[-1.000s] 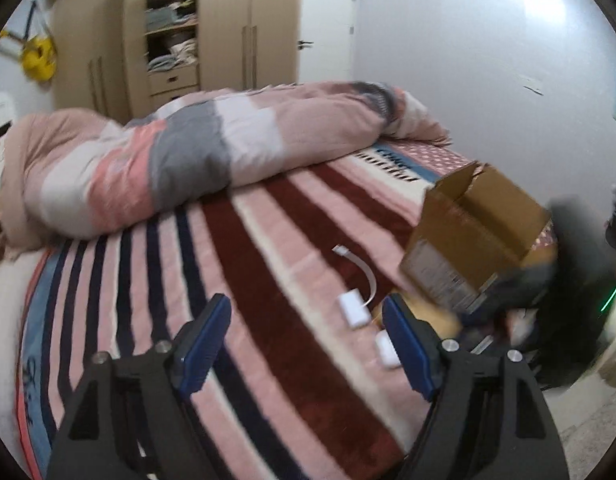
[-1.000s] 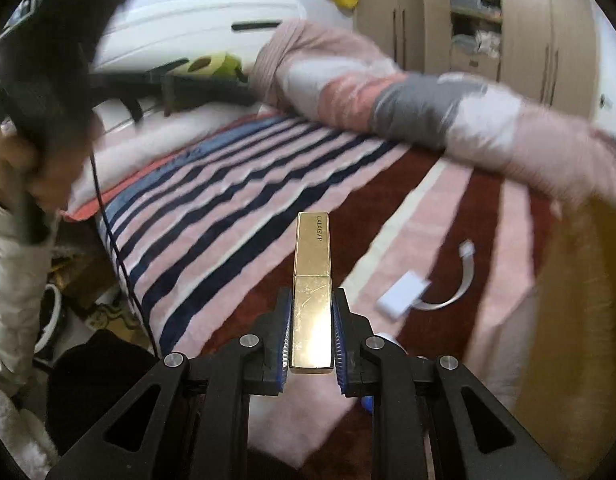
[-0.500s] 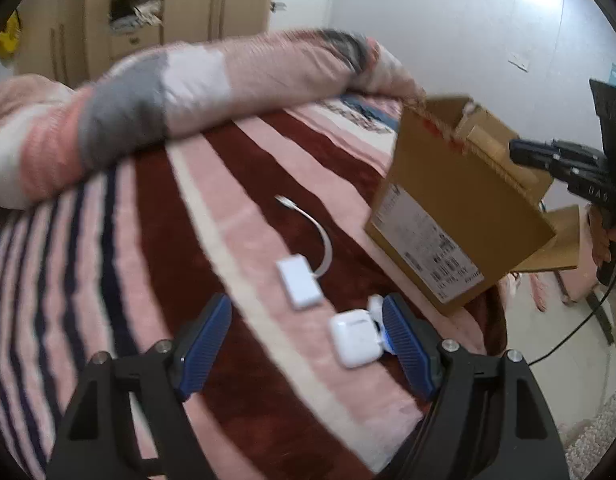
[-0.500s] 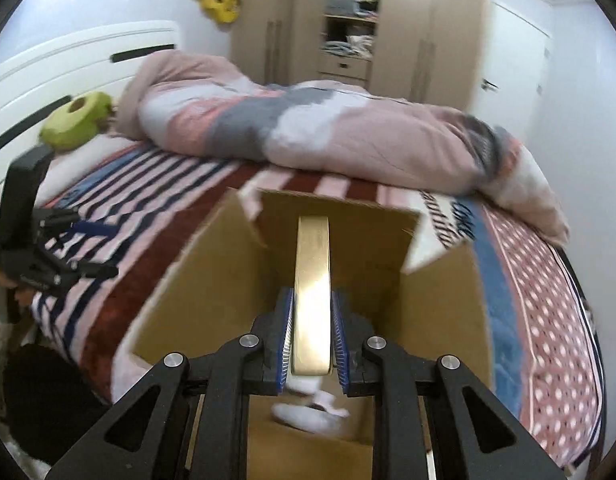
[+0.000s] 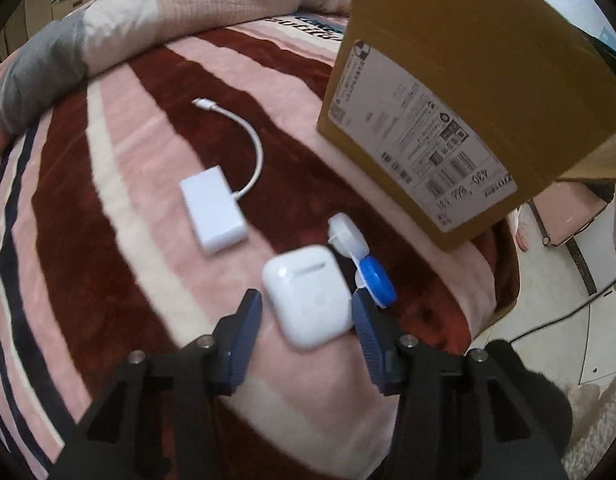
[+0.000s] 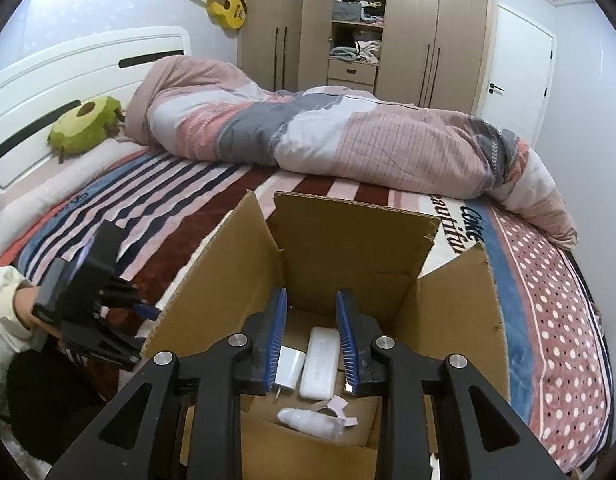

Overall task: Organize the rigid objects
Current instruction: 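Grasp the white earbuds case with the left tool while the right tool reaches for the lens case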

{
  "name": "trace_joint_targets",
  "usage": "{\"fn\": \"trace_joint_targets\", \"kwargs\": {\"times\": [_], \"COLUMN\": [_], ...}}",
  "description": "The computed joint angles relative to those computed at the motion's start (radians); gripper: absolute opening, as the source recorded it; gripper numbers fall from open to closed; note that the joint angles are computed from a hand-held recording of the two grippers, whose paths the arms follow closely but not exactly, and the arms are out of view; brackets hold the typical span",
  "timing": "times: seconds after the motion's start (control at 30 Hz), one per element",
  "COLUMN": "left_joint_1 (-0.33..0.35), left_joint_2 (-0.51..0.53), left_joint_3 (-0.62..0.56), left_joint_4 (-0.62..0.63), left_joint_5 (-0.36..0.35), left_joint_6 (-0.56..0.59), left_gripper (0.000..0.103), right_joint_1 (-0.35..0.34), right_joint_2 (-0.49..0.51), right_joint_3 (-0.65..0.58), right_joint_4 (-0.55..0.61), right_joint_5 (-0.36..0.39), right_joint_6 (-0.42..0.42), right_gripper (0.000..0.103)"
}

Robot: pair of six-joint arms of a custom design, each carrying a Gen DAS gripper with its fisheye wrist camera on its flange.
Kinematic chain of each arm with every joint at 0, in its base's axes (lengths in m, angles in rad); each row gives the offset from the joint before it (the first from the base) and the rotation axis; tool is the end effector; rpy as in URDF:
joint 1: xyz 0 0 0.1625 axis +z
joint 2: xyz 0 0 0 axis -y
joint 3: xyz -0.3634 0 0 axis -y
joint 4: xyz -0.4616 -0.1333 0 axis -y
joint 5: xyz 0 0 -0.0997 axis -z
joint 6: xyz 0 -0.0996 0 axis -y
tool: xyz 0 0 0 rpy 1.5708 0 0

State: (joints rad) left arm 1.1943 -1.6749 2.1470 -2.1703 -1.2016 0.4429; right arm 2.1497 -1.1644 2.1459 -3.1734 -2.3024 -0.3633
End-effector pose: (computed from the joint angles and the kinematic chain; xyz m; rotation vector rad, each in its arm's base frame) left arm -0.0206 -0.5124 0.2345 1.0709 2.5487 -0.1591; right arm 0.3428 -0.4024 0.1103 0.8095 -2.2261 0.8470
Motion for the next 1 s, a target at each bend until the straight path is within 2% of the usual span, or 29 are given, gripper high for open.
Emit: {"fn": "trace_joint_targets", "kwargs": {"times": [0.13,0.2,0.43,0.53,0.67,0.77,0.83,0.9,1.0], "left_joint_1": [-0.022,-0.041,-0.011,-0.003,-0.011,-0.021,-0.042,-0.051,-0.051], "left_joint_2": [0.053,0.038,-0.004,-0.055,-0.132,-0.176,-0.214,-0.225,-0.271], "left_joint_3": [0.012,0.037,0.021,0.019,-0.001,-0.029,-0.022,-0.026,-0.03], "left_joint_4": [-0.055,-0.088,-0.134,-0.14,-0.145,-0.126,-0.125,-0.128,-0.106], "left_joint_5": [0.071,0.099,0.081,0.065,0.056,0.052,0.083,0.089,0.052], "left_joint_6": [-0.016,0.007,-0.017,-0.007,-0.001,0.009,0.028,0.04,0.049], "left_gripper": [0.046,0.04,0.039,0.039,0.039,0.039,0.039,0.039,0.039], "right_joint_1": [-0.003,-0.006,-0.011,-0.013,0.009,0.027,0.038,0.043,0.059], "right_joint_2": [0.002,-0.004,-0.015,-0.032,-0.018,0.028,0.07,0.112,0.198], "right_joint_3": [-0.002,0.003,0.012,0.025,0.016,-0.014,-0.035,-0.053,-0.082], "right_joint_4": [0.007,0.005,0.0,0.001,0.013,0.053,0.071,0.084,0.069], "right_joint_5": [0.001,0.004,0.016,0.074,0.19,0.288,0.328,0.355,0.333], "right_joint_6": [0.0,-0.002,-0.007,-0.01,-0.036,-0.048,-0.051,-0.043,-0.027], "right_gripper": [0.022,0.022,0.022,0.022,0.022,0.022,0.022,0.022,0.022]}}
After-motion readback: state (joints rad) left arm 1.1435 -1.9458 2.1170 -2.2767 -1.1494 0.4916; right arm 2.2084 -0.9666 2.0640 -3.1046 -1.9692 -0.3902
